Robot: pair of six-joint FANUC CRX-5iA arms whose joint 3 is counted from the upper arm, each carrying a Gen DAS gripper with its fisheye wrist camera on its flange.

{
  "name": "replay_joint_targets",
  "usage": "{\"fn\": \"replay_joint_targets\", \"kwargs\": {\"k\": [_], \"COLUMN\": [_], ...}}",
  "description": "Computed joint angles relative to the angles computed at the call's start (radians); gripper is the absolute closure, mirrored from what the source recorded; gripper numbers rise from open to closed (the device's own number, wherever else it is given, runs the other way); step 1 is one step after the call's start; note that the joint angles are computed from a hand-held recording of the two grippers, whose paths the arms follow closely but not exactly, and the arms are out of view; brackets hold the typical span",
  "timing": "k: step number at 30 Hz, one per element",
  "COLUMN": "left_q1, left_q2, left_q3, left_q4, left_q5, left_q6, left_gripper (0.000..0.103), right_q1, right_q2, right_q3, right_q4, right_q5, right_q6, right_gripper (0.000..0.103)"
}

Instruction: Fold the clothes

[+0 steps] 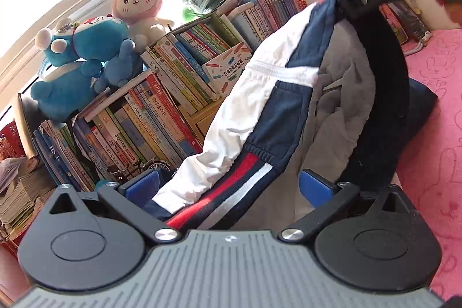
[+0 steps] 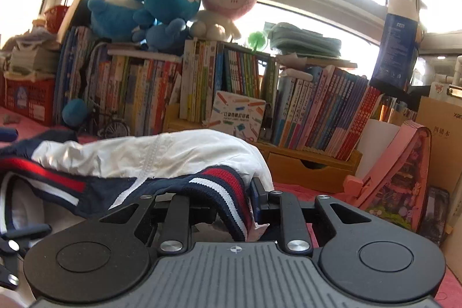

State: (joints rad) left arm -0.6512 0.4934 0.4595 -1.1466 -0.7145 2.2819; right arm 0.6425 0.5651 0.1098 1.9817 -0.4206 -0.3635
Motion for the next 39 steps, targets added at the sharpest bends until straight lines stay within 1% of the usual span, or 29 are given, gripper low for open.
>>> {"fn": "replay_joint_targets", "kwargs": {"k": [2, 3, 4, 5, 7, 8, 10, 12, 15, 18, 19, 21, 22, 24, 28, 31, 34, 36, 37, 39], "left_q1": [-0.002, -0.006, -0.014, -0.022, -0.038, -0.034, -0.011, -0.003, 0.001, 0.009, 0.014, 0.030, 0.032, 0.025, 0.007, -0.008, -0.020, -0.002, 0.012, 0.049], "left_q2": [0.037, 0.052, 0.058, 0.063, 0.048, 0.029, -0.029, -0.071, -0.129, -0.193, -0.216, -0.264, -0.290, -0.333, -0.378, -0.404, -0.450, -0.484, -0.497, -0.490], "left_q3": [0.055, 0.080, 0.096, 0.108, 0.108, 0.098, 0.058, 0.022, -0.044, -0.119, -0.145, -0.196, -0.226, -0.279, -0.343, -0.381, -0.431, -0.465, -0.481, -0.492], "left_q4": [-0.016, -0.033, -0.074, -0.116, -0.225, -0.246, -0.239, -0.239, -0.242, -0.190, -0.167, -0.103, -0.083, -0.060, -0.016, 0.016, 0.055, 0.121, 0.160, 0.252], "left_q5": [-0.035, -0.059, -0.090, -0.123, -0.206, -0.227, -0.229, -0.264, -0.306, -0.327, -0.327, -0.301, -0.287, -0.280, -0.262, -0.229, -0.167, -0.105, -0.075, -0.043], "left_q6": [0.004, 0.014, 0.042, 0.073, 0.196, 0.239, 0.287, 0.283, 0.262, 0.228, 0.223, 0.215, 0.220, 0.231, 0.247, 0.261, 0.267, 0.230, 0.207, 0.158], "left_gripper": [0.000, 0.000, 0.000, 0.000, 0.000, 0.000, 0.000, 0.000, 0.000, 0.000, 0.000, 0.000, 0.000, 0.000, 0.000, 0.000, 0.000, 0.000, 0.000, 0.000], "right_q1": [-0.032, -0.042, -0.048, -0.047, -0.037, -0.030, -0.015, -0.008, 0.004, 0.026, 0.035, 0.045, 0.047, 0.052, 0.062, 0.091, 0.128, 0.158, 0.175, 0.208], "right_q2": [-0.041, -0.058, -0.072, -0.080, -0.089, -0.088, -0.080, -0.074, -0.064, -0.056, -0.053, -0.056, -0.063, -0.084, -0.173, -0.258, -0.346, -0.406, -0.434, -0.473], "right_q3": [-0.015, -0.021, -0.028, -0.034, -0.048, -0.055, -0.066, -0.081, -0.101, -0.118, -0.123, -0.137, -0.149, -0.181, -0.281, -0.376, -0.468, -0.521, -0.543, -0.569], "right_q4": [0.136, 0.185, 0.218, 0.221, 0.191, 0.164, 0.096, 0.068, 0.070, 0.049, 0.036, 0.028, 0.036, 0.073, 0.160, 0.130, 0.056, -0.031, -0.091, -0.235], "right_q5": [0.045, 0.059, 0.067, 0.061, 0.034, 0.020, -0.011, -0.011, -0.034, -0.056, -0.070, -0.085, -0.084, -0.112, -0.176, -0.235, -0.286, -0.308, -0.314, -0.310], "right_q6": [-0.154, -0.203, -0.234, -0.226, -0.164, -0.124, -0.036, -0.012, 0.002, 0.047, 0.064, 0.072, 0.058, 0.017, -0.132, -0.179, -0.183, -0.153, -0.126, -0.051], "right_gripper": [0.081, 0.081, 0.081, 0.082, 0.082, 0.082, 0.081, 0.081, 0.081, 0.080, 0.080, 0.078, 0.078, 0.078, 0.077, 0.076, 0.075, 0.071, 0.069, 0.063]}}
